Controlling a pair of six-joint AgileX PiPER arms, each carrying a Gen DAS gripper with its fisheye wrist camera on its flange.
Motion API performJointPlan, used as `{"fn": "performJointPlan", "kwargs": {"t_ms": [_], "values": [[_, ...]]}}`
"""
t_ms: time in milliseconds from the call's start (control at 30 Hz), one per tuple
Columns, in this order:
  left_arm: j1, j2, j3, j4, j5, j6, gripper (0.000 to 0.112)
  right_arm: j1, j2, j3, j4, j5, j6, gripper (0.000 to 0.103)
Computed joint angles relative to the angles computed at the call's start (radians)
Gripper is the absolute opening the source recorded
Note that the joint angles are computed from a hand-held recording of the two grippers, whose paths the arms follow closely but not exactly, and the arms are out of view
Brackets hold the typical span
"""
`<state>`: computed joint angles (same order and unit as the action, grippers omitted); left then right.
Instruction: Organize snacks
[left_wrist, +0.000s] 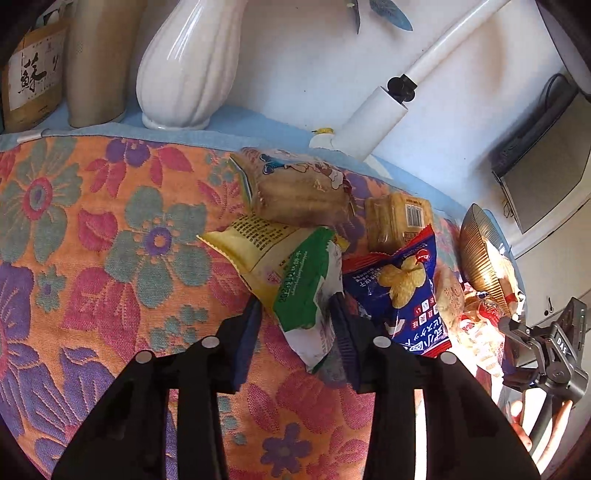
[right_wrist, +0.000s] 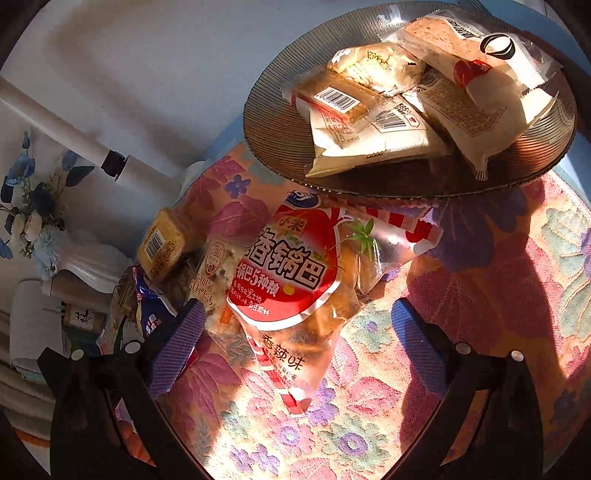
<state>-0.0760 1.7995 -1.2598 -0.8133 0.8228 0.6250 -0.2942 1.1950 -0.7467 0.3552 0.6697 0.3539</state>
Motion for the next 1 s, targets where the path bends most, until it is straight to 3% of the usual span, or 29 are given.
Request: {"fn": "performJointPlan", "kwargs": {"t_ms": [167,200,433,533,567,600,733,767,867,933,1000], "values": [[0.022,-0.013,0.048,-0.099,0.033,0.018,0.021,0.023,0.023,0.032,-0.010,-0.079,-0.042,0.097],[0.036,-0.018,0.068,-0.128,0.050,0.034,0.020,0.019,0.016,0.035,0.017,-0.076,-0.092,0.087],[0.079,-0.086,0.179,-0.101,0.179,0.048,0.020,-0.103,-0.096,0.141,0.224,-0.003,-0.439,0.081],[0.063,-0.157,0.214,-0.027,0.254,0.076,0.031,-0.210,-0.146,0.169,0.303,0.095,-0.601,0.081],[0.048,-0.193,0.225,0.005,0.268,0.095,0.043,-0.245,-0.156,0.177,0.326,0.125,-0.656,0.081],[0.024,-0.234,0.226,0.048,0.263,0.097,0.058,-0.277,-0.168,0.183,0.338,0.154,-0.701,0.081],[-0.101,-0.365,0.198,0.268,0.054,-0.071,0.077,-0.326,-0.217,0.195,0.318,0.215,-0.765,0.081],[-0.115,-0.357,0.171,0.300,0.013,-0.112,0.083,-0.333,-0.222,0.199,0.323,0.223,-0.778,0.081],[-0.125,-0.256,0.068,0.381,-0.081,-0.213,0.084,-0.378,-0.230,0.221,0.365,0.242,-0.848,0.081],[-0.113,-0.157,-0.006,0.342,-0.059,-0.209,0.083,-0.388,-0.235,0.230,0.379,0.243,-0.871,0.082],[-0.074,-0.058,-0.063,0.208,0.052,-0.111,0.079,-0.408,-0.234,0.227,0.380,0.266,-0.883,0.082]]}}
